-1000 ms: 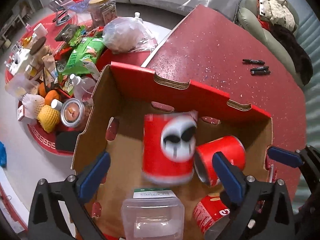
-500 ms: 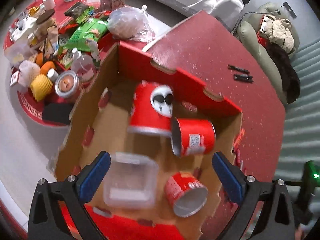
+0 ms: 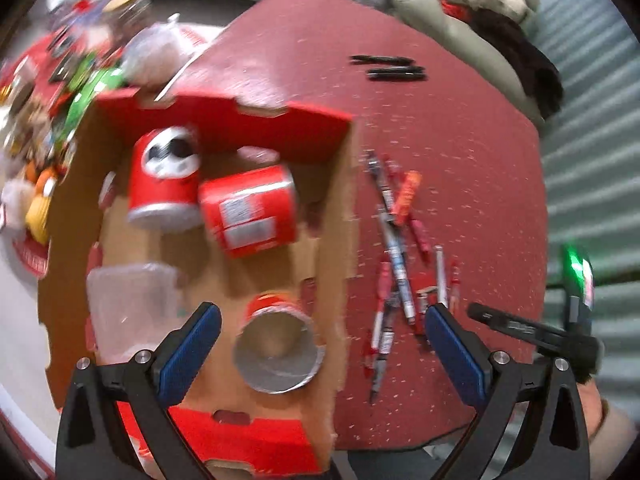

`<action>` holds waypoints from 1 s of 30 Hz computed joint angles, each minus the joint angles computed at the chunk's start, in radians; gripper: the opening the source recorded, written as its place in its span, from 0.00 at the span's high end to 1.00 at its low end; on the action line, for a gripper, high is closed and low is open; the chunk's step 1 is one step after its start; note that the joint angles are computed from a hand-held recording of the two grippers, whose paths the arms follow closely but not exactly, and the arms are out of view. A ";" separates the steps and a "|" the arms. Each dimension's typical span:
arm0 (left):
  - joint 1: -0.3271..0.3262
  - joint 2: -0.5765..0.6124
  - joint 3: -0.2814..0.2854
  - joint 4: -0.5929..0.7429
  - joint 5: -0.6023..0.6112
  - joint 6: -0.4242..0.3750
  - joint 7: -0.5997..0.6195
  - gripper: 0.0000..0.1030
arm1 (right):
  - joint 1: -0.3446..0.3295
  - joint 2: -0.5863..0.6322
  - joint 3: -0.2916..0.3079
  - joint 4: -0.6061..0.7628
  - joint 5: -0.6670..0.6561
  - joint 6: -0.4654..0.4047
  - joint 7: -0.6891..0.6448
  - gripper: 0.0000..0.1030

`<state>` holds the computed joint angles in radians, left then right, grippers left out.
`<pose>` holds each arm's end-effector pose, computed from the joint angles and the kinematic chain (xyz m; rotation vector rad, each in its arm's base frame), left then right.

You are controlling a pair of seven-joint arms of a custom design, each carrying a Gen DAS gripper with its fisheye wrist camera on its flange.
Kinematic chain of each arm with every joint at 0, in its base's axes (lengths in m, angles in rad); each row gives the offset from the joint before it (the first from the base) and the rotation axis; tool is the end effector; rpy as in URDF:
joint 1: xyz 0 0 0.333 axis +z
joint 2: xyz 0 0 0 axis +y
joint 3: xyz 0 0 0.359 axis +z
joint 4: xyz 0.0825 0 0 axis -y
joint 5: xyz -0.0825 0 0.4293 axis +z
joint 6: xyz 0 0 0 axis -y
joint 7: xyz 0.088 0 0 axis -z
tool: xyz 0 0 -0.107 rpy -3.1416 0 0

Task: Organize rigid objects
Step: 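Grasp a red pen on the table with the right tool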

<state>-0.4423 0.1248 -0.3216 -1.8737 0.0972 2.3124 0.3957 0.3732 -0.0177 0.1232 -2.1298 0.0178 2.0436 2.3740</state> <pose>0.4888 -0.4540 0.5054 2.5413 -1.7479 0.5029 0.4981 0.2711 0.4301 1.8058 -2.4892 -0.0347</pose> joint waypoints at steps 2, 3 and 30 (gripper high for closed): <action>-0.003 0.027 -0.001 0.042 0.008 -0.013 0.014 0.01 | 0.005 0.028 0.004 0.023 -0.054 -0.024 0.003 0.09; -0.004 0.036 0.000 0.057 0.012 -0.020 0.018 0.01 | 0.007 0.033 0.003 0.023 -0.061 -0.020 -0.002 0.09; -0.061 0.202 0.003 0.294 0.053 -0.176 0.093 0.01 | 0.060 0.105 0.006 0.073 -0.078 0.046 -0.116 0.89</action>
